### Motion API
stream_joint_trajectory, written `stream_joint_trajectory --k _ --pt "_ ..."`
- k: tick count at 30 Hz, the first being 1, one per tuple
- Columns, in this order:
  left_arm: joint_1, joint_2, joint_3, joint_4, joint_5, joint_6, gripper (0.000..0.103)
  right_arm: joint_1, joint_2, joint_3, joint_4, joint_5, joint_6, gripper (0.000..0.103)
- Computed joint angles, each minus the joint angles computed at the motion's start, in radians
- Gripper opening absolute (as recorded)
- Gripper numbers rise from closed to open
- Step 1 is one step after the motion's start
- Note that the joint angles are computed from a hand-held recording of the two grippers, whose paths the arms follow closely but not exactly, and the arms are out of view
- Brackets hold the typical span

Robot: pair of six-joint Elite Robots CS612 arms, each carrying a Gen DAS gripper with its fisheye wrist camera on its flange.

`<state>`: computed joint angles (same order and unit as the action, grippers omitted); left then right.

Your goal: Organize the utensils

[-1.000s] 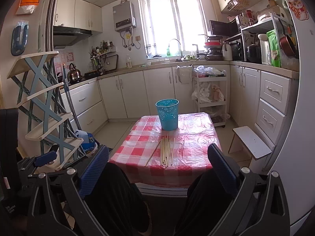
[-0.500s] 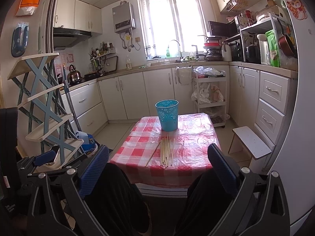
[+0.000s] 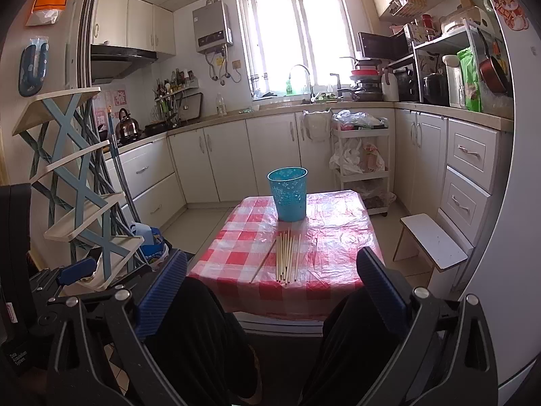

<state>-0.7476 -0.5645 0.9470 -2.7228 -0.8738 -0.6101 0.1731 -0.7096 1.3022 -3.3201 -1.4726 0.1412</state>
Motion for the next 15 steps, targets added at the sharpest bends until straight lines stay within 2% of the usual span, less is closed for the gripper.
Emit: stream_joint_trajectory --k 6,9,12,15 --pt "0.012 0.026 -0.043 0.038 -0.019 -0.01 0.094 -0.005 0.016 -0.026 0.035 0.01 0.001 0.096" --pt "0.025 0.057 -0.098 0.062 -0.04 0.003 0.094 -0.009 0.04 -0.066 0.075 0.019 0.0 0.096" --pt "0.044 0.115 -0.198 0.12 -0.061 0.024 0.094 -0.018 0.087 -0.138 0.116 0.029 0.004 0.096" --pt "0.072 0.2 -0.353 0.209 -0.106 0.043 0.094 -0.034 0.155 -0.26 0.225 0.061 0.033 0.096"
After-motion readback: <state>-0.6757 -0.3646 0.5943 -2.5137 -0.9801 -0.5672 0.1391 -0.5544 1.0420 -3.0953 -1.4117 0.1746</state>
